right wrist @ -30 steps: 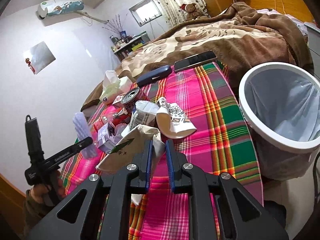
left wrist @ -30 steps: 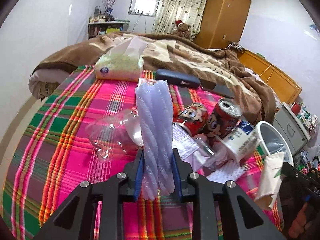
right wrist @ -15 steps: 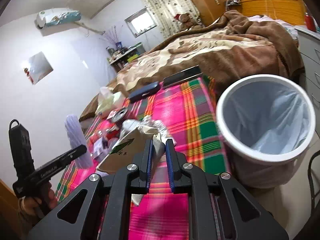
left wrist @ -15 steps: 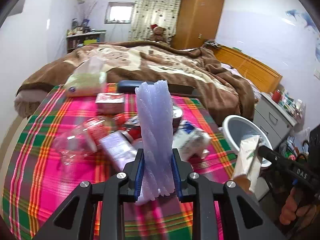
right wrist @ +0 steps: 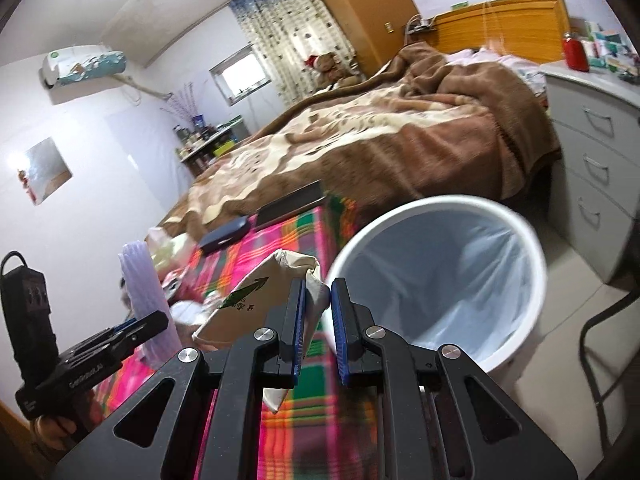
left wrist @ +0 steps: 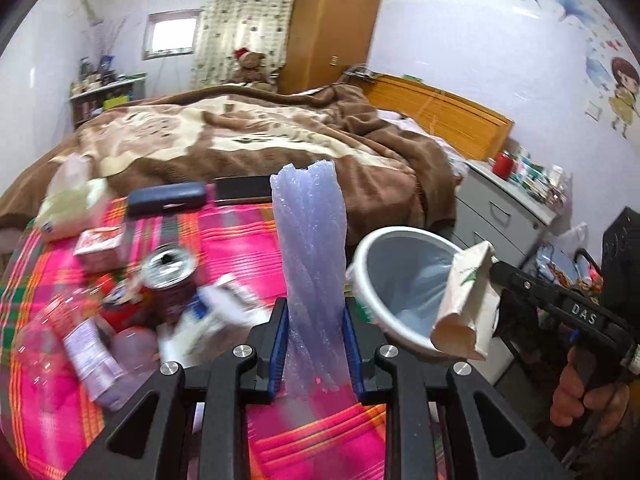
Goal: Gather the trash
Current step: 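Carry the foam net and paper bag with both tools over the white bin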
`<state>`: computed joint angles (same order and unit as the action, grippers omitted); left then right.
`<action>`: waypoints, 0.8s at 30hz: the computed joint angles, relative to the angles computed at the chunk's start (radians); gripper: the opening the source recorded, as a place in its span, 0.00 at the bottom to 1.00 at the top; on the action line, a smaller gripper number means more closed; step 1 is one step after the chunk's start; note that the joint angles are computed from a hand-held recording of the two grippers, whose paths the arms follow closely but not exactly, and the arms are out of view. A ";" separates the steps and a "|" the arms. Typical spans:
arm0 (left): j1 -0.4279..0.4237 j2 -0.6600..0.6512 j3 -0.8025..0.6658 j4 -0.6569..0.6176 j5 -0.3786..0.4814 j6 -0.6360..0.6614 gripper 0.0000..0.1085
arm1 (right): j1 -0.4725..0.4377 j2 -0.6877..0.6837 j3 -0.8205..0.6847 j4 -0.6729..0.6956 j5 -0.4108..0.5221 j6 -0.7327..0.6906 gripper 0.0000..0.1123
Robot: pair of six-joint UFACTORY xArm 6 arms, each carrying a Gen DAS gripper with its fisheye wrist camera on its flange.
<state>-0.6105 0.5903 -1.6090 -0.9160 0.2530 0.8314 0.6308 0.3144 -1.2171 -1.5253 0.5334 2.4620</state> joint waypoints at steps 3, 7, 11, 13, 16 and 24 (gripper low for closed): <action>-0.023 0.050 -0.074 0.047 0.036 -0.040 0.24 | -0.015 -0.027 0.037 0.022 0.026 -0.006 0.12; -0.055 0.125 -0.179 0.112 0.084 -0.100 0.24 | -0.034 -0.049 0.080 0.058 0.044 -0.032 0.12; -0.075 0.199 -0.276 0.174 0.130 -0.159 0.24 | -0.056 -0.042 0.092 0.140 0.062 -0.118 0.12; -0.085 0.239 -0.332 0.219 0.157 -0.198 0.24 | -0.067 -0.043 0.101 0.167 0.070 -0.156 0.12; -0.101 0.301 -0.415 0.288 0.188 -0.261 0.24 | -0.095 -0.035 0.108 0.197 0.038 -0.199 0.12; -0.115 0.482 -0.693 0.378 0.325 -0.390 0.27 | -0.114 -0.045 0.141 0.246 0.038 -0.251 0.14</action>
